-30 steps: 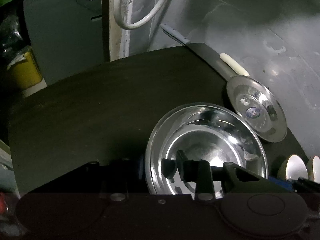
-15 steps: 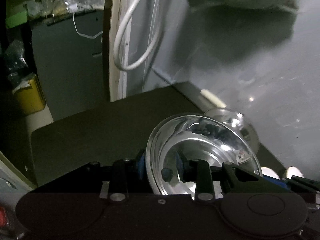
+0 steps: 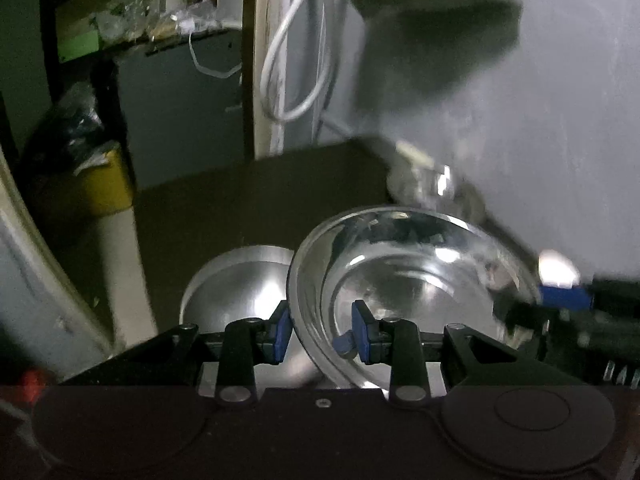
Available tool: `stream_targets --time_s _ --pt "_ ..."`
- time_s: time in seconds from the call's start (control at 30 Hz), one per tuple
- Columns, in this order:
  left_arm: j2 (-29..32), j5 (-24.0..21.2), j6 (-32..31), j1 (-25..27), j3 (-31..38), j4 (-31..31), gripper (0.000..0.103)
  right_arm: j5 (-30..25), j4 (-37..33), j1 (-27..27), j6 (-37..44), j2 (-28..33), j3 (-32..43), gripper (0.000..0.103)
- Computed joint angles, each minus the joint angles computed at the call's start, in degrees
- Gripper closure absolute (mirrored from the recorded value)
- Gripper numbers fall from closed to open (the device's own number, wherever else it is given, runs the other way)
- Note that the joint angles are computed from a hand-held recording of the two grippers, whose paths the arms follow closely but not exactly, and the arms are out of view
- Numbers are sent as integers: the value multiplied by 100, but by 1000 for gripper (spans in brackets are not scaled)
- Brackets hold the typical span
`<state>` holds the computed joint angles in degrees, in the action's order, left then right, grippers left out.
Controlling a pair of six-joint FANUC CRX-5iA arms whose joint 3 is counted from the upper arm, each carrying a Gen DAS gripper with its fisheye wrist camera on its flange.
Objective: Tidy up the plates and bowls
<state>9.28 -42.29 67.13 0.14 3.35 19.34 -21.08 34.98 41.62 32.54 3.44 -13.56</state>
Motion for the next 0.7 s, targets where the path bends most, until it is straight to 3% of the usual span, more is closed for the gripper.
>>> stream_targets --time_s 0.23,0.7 --pt "-497 -739 766 20 -448 -566 70 -456 -1012 303 963 -203 -9 67" --pt "-559 -924 1325 -189 -357 -1322 68 -742 -1572 461 1655 -275 -48 67"
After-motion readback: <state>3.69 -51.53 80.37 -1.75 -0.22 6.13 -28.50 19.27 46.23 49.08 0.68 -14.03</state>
